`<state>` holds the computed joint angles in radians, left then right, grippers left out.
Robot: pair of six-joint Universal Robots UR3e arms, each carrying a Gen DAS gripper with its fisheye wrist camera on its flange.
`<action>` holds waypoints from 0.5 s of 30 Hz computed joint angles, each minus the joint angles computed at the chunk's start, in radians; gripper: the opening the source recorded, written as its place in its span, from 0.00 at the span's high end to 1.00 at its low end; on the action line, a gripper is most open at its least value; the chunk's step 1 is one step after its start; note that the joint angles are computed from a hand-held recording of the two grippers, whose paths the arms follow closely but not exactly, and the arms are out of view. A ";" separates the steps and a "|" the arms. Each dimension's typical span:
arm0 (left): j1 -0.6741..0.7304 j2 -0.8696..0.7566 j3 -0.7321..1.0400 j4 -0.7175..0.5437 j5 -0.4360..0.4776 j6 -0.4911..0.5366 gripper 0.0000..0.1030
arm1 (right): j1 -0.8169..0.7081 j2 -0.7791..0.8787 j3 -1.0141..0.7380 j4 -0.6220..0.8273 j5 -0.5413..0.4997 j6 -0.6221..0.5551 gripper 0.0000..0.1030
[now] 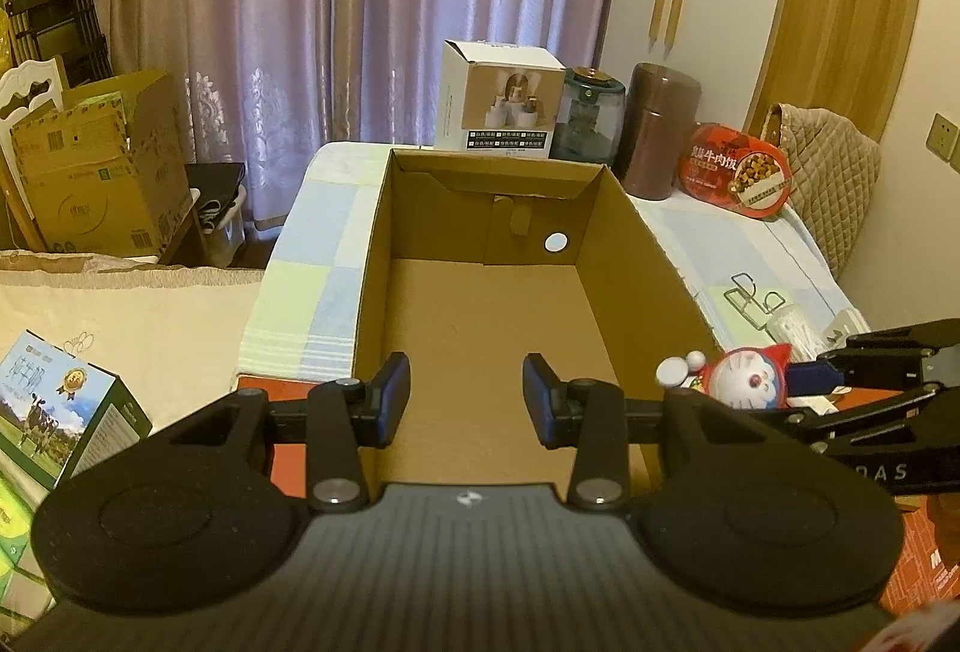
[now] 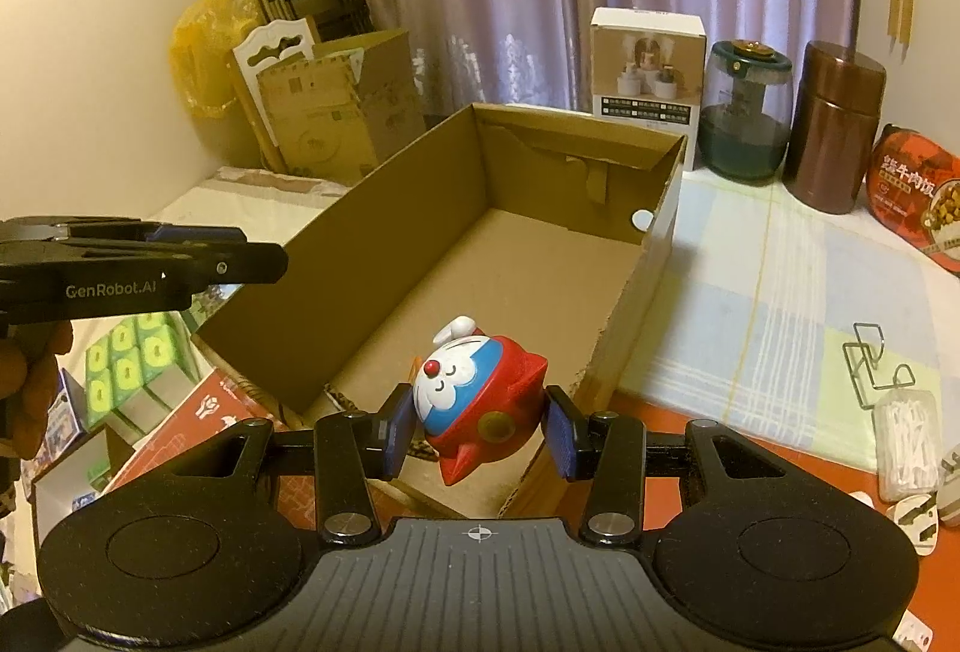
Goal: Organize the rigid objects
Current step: 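Open the left gripper to drop the clip while the right gripper releases Doraemon into the box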
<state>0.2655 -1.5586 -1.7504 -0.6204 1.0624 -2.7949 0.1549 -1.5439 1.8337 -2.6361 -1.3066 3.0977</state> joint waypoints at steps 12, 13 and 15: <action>0.005 0.074 -0.040 -0.024 -0.015 -0.029 0.64 | -0.090 -0.167 0.095 -0.021 0.039 0.077 0.45; 0.006 0.092 -0.049 -0.028 -0.020 -0.031 0.64 | -0.107 -0.208 0.122 -0.012 0.047 0.077 0.45; 0.005 0.126 -0.064 -0.043 -0.024 -0.030 0.64 | -0.140 -0.287 0.165 0.014 0.059 0.081 0.44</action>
<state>0.2702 -1.4323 -1.8143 -0.6632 1.0385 -2.8245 0.0145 -1.8304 1.9987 -2.6221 -1.2478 3.1786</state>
